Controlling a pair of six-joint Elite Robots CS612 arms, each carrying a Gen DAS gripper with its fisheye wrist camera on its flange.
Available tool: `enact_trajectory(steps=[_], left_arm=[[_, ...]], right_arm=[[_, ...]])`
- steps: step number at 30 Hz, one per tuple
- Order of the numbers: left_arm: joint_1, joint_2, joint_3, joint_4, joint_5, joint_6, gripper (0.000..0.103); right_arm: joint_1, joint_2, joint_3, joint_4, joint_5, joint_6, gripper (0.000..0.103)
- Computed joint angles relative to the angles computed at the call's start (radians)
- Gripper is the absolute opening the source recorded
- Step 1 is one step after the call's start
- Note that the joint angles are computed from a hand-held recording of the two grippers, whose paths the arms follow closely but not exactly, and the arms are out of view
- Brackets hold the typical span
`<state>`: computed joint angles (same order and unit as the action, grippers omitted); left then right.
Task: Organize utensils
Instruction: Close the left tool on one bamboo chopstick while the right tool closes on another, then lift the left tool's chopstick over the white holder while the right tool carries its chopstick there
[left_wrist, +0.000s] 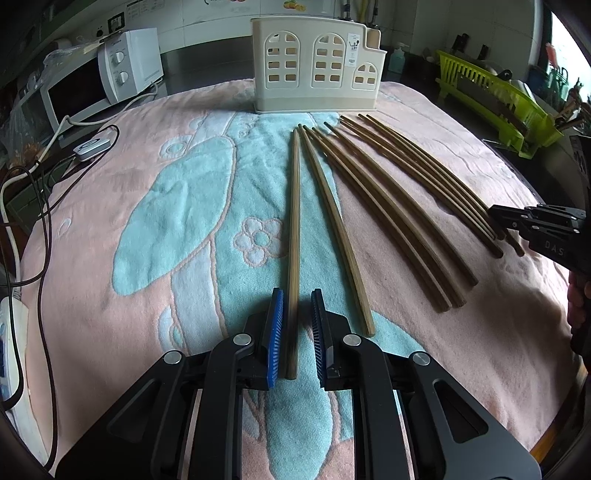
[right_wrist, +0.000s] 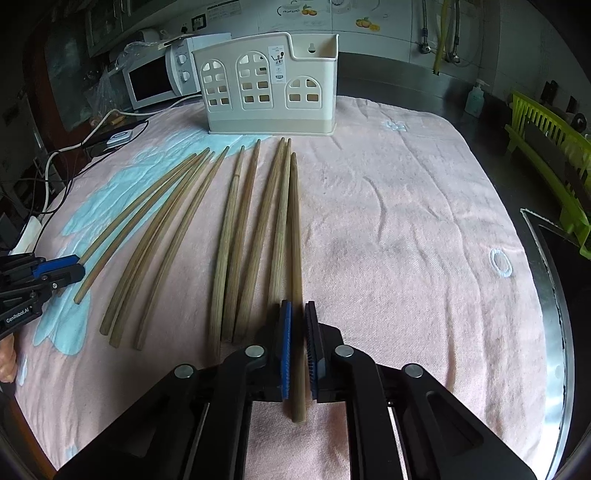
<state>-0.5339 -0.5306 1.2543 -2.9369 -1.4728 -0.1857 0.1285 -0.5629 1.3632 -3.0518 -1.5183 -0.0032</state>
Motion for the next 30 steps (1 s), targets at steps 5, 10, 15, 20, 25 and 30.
enact_trajectory(steps=[5,10,15,20,25,30], left_arm=[[0.0,-0.002,0.001,0.001,0.003,-0.016,0.006],[-0.001,-0.012,0.017,-0.054,0.002,-0.019,0.005],[0.003,-0.023,0.032,-0.129,0.004,-0.033,0.005],[0.009,-0.026,0.028,-0.188,-0.001,-0.052,0.005],[0.014,-0.025,0.015,-0.259,-0.008,-0.067,0.005],[0.016,-0.024,-0.001,-0.293,-0.003,-0.086,0.005]], right_arm=[[0.001,-0.021,0.03,-0.041,0.001,-0.006,0.006],[0.006,-0.051,0.064,-0.112,-0.026,-0.031,0.006],[0.004,-0.073,0.086,-0.197,-0.025,-0.03,0.006],[0.006,-0.081,0.081,-0.261,-0.014,-0.029,0.006],[0.004,-0.081,0.056,-0.265,0.024,-0.026,0.006],[0.005,-0.075,0.03,-0.276,0.03,-0.022,0.006]])
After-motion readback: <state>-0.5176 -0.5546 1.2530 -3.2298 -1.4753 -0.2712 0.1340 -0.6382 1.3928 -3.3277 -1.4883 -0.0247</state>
